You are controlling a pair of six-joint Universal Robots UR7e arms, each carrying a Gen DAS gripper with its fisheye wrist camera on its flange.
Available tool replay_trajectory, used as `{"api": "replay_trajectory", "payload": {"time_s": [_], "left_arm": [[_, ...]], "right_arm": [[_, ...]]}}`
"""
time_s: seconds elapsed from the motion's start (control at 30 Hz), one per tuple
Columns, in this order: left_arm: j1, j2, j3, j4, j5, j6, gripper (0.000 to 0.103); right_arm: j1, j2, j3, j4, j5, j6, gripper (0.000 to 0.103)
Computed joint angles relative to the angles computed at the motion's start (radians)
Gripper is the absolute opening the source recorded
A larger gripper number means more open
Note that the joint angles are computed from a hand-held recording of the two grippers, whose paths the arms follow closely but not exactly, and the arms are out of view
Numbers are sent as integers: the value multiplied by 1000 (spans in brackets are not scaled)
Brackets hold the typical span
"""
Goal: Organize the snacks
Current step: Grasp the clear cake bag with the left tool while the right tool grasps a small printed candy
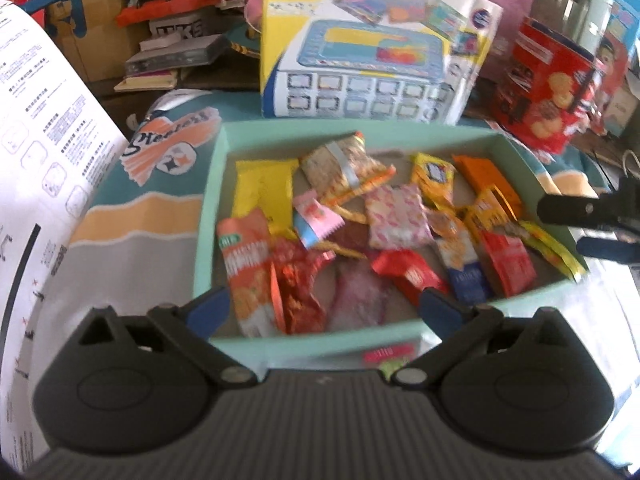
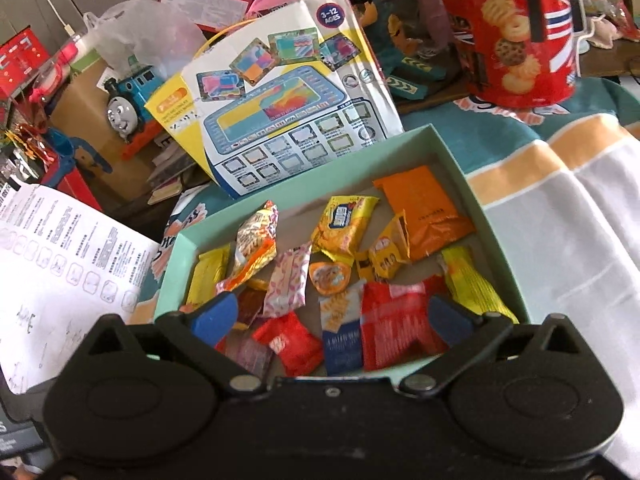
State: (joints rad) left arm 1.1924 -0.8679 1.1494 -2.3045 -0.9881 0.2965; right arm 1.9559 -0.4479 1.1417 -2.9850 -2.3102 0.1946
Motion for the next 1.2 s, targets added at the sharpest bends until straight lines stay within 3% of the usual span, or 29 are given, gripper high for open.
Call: {"api": "replay_trajectory", "payload": {"time_s": [0.3, 0.5, 0.7, 0.8, 0.87, 0.9, 1.0, 1.2], "left_arm": [[-6, -65, 140, 28, -3, -13, 103], [-9, -62, 180, 36, 3, -6, 103], [-24, -45, 212, 4, 1, 52, 102], [-29, -34, 221, -21, -8, 82, 90], [-29, -23, 211, -3, -19, 82, 73], [-30, -21, 216, -11, -15, 90, 71], [-33, -27, 252, -78, -2, 164, 47], [-8, -36, 201, 10, -73, 112, 43]], "right_arm": [[18, -68, 166, -50, -3, 58, 103], [4, -86, 242, -15, -29, 119, 103], [-1, -66, 234, 59, -108, 118, 73], [-3, -62, 231, 71, -120, 111, 69], [-5, -58, 223, 82, -128, 106, 69], [-6, -56, 220, 88, -130, 105, 69], [-10, -39, 197, 97, -124, 92, 69], [-10, -1, 147, 93, -111, -14, 51]]}}
